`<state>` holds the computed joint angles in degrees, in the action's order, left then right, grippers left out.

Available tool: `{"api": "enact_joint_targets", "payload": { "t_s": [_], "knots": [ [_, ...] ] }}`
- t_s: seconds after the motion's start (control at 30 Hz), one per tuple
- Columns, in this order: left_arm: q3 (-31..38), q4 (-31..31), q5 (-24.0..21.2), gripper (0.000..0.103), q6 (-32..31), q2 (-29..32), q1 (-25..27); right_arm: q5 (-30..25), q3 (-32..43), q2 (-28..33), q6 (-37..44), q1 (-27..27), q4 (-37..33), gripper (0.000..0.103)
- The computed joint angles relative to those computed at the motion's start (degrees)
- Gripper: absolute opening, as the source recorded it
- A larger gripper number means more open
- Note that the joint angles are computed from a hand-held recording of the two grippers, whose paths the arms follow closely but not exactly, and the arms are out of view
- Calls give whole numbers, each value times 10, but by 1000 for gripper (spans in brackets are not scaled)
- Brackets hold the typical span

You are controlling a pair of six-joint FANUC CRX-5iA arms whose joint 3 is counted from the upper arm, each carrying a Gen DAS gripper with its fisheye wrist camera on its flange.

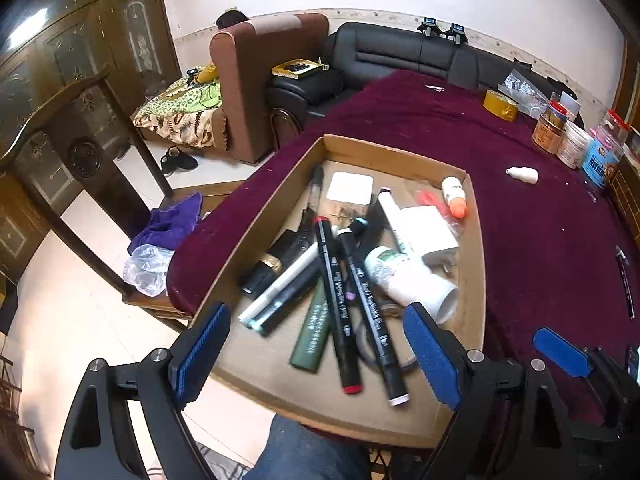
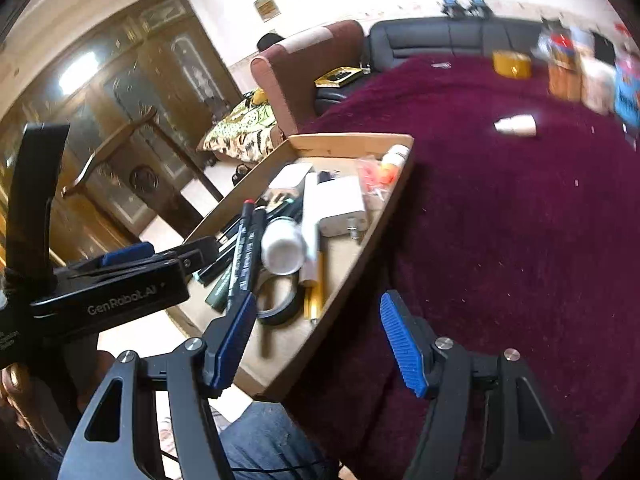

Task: Organize rigid objects

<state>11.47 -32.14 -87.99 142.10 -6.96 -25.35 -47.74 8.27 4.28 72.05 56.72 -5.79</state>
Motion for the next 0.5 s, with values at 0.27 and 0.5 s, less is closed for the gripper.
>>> {"api": "enact_joint_targets", "payload": {
  "t_s": [0.27,0.5],
  "knots": [
    [-42,15,26,92,-1,-38,24,-14,14,15,-26,30,37,64],
    [-71,44,56,92,-29,-61,50,-28,26,31,-54,55,77,64]
  ]
}}
